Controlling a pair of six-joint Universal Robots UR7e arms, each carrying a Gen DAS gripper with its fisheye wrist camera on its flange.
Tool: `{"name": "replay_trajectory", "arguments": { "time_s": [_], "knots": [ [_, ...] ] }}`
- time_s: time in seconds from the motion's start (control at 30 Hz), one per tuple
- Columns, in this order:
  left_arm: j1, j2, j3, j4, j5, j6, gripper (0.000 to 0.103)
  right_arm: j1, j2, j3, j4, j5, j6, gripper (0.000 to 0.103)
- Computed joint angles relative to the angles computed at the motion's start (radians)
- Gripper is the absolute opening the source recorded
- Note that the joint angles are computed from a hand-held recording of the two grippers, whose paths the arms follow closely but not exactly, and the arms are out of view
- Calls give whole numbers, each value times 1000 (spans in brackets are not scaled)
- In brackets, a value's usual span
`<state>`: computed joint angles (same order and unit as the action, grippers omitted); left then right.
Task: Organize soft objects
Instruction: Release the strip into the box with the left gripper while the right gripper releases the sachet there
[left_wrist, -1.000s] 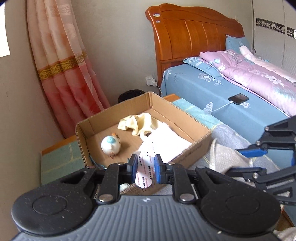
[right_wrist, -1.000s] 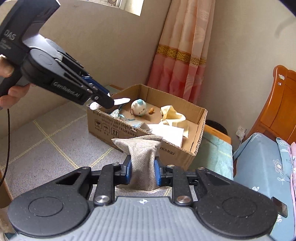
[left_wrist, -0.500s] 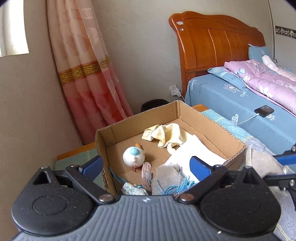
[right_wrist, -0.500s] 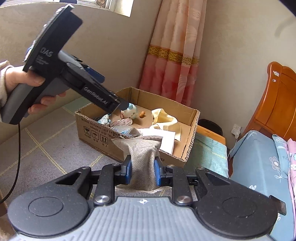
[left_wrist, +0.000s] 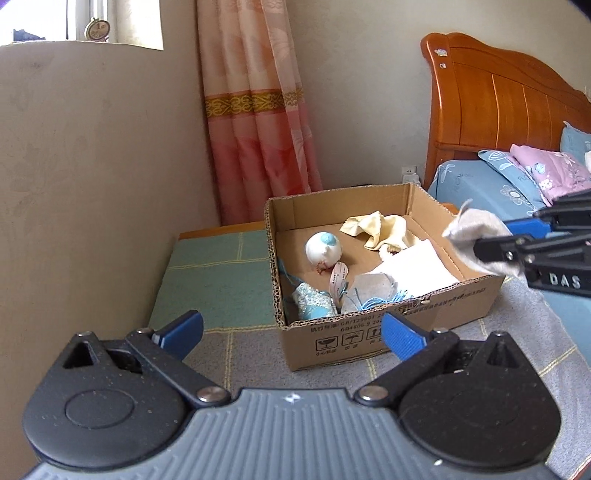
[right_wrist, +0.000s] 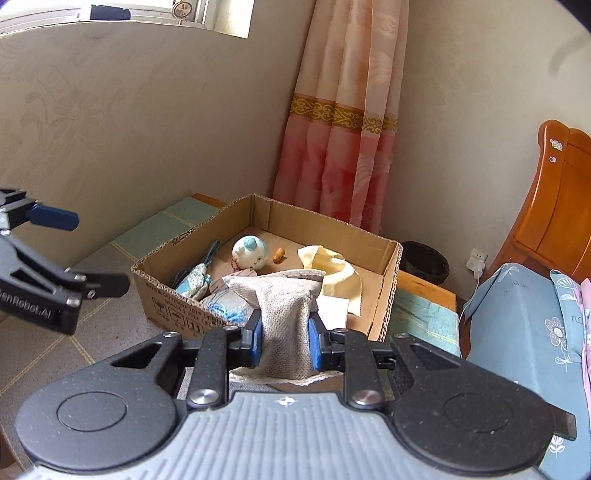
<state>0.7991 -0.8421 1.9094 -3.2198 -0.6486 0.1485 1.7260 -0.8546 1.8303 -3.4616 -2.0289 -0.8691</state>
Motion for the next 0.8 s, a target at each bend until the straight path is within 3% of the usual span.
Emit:
{"name": "replay_trajectory", "arguments": {
  "time_s": [0.2,0.43,0.5,0.57,0.63,0.8],
  "knots": [
    [-9,-36,44,6,-6,-29,102,17,79,-163,62,-32,14,28],
    [-9,-45,66,9,10,-74,102,17,191,-384,194,-69,98,30],
    [-10,-46,73,-8,7,-64,102,14,215,-431,236,-78,132,43],
    [-14,-46,82,-46,2,-41,102,12,226,-451,258,-93,157,74],
    [-17,-44,83,-62,-1,-29,102,11,227,-438,214,-95,146,88],
    [-28,-39,67,-31,25,-59,102,21,166,-341,190,-136,180,96]
  ]
}}
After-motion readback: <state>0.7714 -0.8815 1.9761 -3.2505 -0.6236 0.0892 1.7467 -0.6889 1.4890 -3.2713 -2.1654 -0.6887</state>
